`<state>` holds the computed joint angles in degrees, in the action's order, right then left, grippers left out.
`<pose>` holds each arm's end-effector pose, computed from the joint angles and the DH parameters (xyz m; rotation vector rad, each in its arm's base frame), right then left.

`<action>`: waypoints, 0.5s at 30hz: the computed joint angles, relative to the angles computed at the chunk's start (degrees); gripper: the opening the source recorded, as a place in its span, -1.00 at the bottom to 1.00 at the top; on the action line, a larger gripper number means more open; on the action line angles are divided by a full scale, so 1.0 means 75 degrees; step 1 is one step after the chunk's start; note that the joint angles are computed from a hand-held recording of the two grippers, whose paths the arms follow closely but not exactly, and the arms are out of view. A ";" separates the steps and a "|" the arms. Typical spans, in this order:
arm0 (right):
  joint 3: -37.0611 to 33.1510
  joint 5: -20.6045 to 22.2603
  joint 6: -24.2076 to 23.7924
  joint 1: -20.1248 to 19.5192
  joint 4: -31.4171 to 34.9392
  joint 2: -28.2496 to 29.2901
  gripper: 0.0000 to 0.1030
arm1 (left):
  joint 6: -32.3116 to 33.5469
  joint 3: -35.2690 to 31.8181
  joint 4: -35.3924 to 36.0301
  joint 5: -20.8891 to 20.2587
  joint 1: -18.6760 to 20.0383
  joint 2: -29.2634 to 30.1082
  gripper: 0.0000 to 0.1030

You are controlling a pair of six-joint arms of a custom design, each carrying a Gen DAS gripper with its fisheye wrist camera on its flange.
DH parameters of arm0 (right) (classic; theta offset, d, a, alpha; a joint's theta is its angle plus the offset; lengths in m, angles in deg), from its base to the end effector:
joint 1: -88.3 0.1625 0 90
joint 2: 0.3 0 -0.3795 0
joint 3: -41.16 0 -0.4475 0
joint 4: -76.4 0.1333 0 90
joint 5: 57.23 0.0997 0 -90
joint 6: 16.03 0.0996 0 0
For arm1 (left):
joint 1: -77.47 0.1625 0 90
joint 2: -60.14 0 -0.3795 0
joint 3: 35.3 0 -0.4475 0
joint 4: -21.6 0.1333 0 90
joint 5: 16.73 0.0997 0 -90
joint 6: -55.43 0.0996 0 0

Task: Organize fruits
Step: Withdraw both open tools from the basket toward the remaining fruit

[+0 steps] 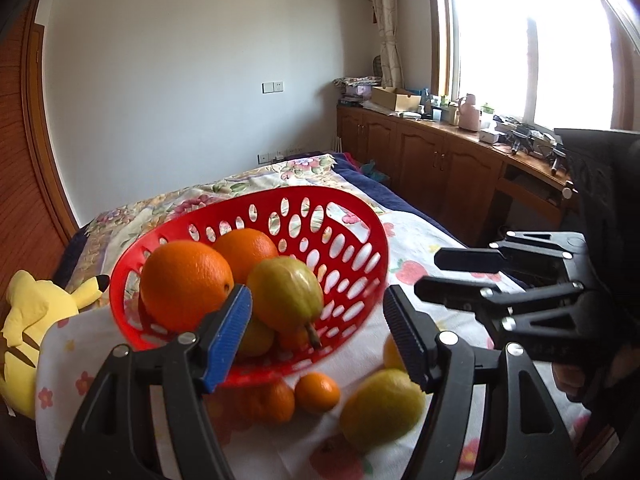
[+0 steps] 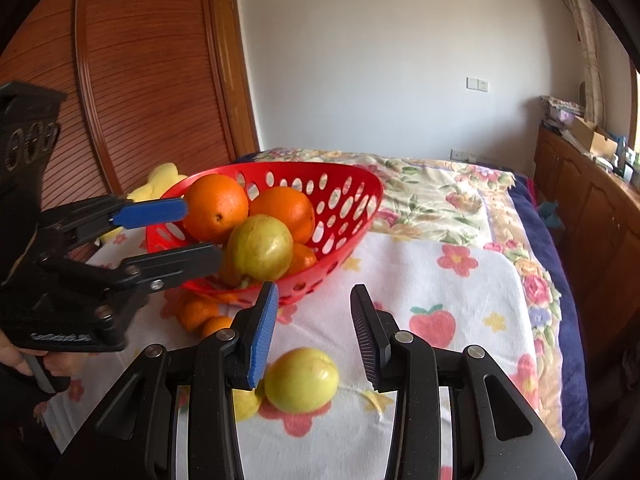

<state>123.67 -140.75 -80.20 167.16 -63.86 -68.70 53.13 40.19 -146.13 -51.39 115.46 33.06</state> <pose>0.0041 -0.7271 0.3852 1.2648 -2.4220 0.8003 -0.4583 -0.6310 0.0000 0.6738 2.1976 -1.0750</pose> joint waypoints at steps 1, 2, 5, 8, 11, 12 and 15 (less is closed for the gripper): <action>0.0024 -0.0019 0.0011 -0.0010 0.0002 -0.0024 -0.27 | -0.0018 0.0103 -0.0049 0.0013 -0.0027 -0.0041 0.37; 0.0057 -0.0044 0.0016 -0.0023 0.0006 -0.0054 -0.26 | -0.0042 0.0224 -0.0107 0.0032 -0.0054 -0.0088 0.39; 0.0163 -0.0197 0.0018 -0.0036 -0.0032 -0.0109 -0.26 | -0.0301 0.0548 -0.0029 0.0103 -0.0096 -0.0257 0.39; 0.0267 -0.0318 -0.0008 -0.0045 -0.0078 -0.0149 -0.26 | -0.0479 0.0923 -0.0151 0.0082 -0.0147 -0.0450 0.39; 0.0396 -0.0390 -0.0001 -0.0054 -0.0107 -0.0201 -0.26 | -0.0594 0.1124 -0.0141 0.0277 -0.0177 -0.0509 0.39; 0.0440 -0.0409 -0.0009 -0.0057 -0.0123 -0.0221 -0.26 | -0.0672 0.1261 -0.0181 0.0239 -0.0159 -0.0572 0.39; 0.0541 -0.0477 -0.0023 -0.0076 -0.0139 -0.0270 -0.24 | -0.0830 0.1440 -0.0254 0.0241 -0.0113 -0.0614 0.39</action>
